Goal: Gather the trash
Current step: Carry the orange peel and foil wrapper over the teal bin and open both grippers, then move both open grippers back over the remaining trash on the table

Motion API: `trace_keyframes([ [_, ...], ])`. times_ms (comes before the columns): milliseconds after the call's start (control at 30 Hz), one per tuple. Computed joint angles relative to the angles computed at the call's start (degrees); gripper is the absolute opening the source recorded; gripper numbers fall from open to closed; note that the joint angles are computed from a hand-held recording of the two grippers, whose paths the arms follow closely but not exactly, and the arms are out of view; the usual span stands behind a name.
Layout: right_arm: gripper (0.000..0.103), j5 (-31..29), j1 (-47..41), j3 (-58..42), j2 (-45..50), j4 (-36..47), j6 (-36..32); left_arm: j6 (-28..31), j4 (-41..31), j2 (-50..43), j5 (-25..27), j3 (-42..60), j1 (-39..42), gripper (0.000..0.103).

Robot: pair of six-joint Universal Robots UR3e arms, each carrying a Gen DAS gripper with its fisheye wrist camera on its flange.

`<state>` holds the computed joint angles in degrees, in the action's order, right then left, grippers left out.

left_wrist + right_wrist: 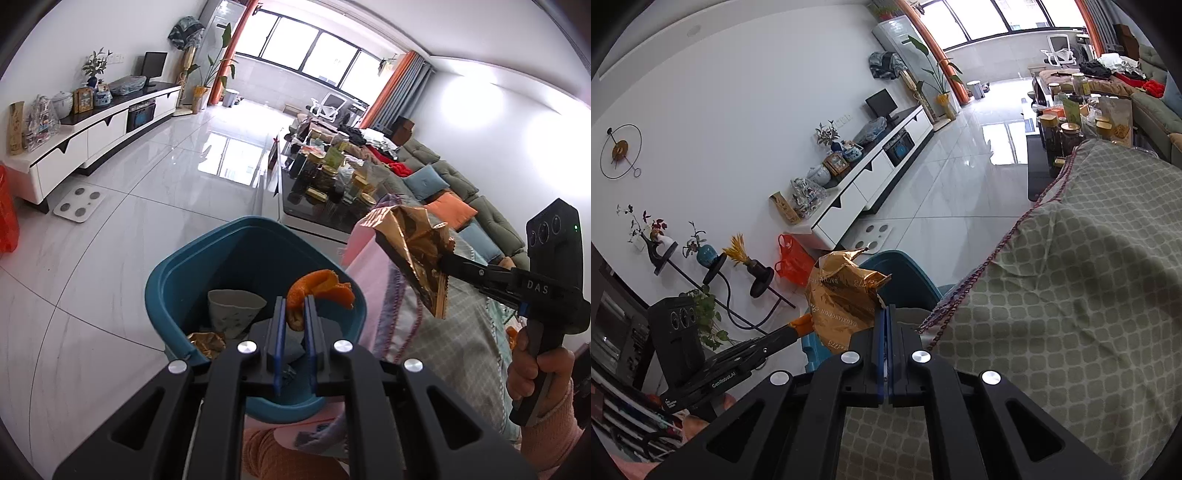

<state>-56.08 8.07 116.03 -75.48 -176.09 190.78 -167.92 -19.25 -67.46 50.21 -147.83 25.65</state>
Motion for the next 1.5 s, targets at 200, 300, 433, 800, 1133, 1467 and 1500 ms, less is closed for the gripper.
trace_keyframes([
  [200, 0.001, -3.06, 2.61, -4.64, 3.48, 2.21, 1.01, -2.77, 4.71, -4.76, 2.99, 0.79, -2.78, 0.011],
  [300, 0.001, -4.72, 3.72, -6.9, 5.17, 3.2, 1.3, -3.42, 6.97, -6.84, 4.15, 0.79, -3.65, 0.011],
  [433, 0.002, -6.68, 5.38, -10.04, 7.38, 4.8, 2.24, -5.12, 10.55, -10.28, 6.18, 1.57, -5.67, 0.011],
  [800, 0.009, -9.23, 8.56, -15.35, 10.74, 9.09, 1.41, -7.4, 14.78, -16.03, 7.02, 2.63, -7.54, 0.02],
  [1133, 0.017, -7.4, 7.06, -11.58, 8.97, 7.41, 0.67, -7.66, 16.67, -16.04, 6.07, 1.66, -8.25, 0.033],
  [1467, 0.033, -6.55, 2.58, 4.32, -4.85, 1.29, -3.89, -7.78, 18.73, -10.34, 3.55, 0.68, -12.94, 0.049],
  [1500, 0.035, -6.16, 1.42, 6.74, -7.19, 0.76, -4.4, -8.23, 19.56, -10.44, 3.79, 0.97, -14.34, 0.051],
])
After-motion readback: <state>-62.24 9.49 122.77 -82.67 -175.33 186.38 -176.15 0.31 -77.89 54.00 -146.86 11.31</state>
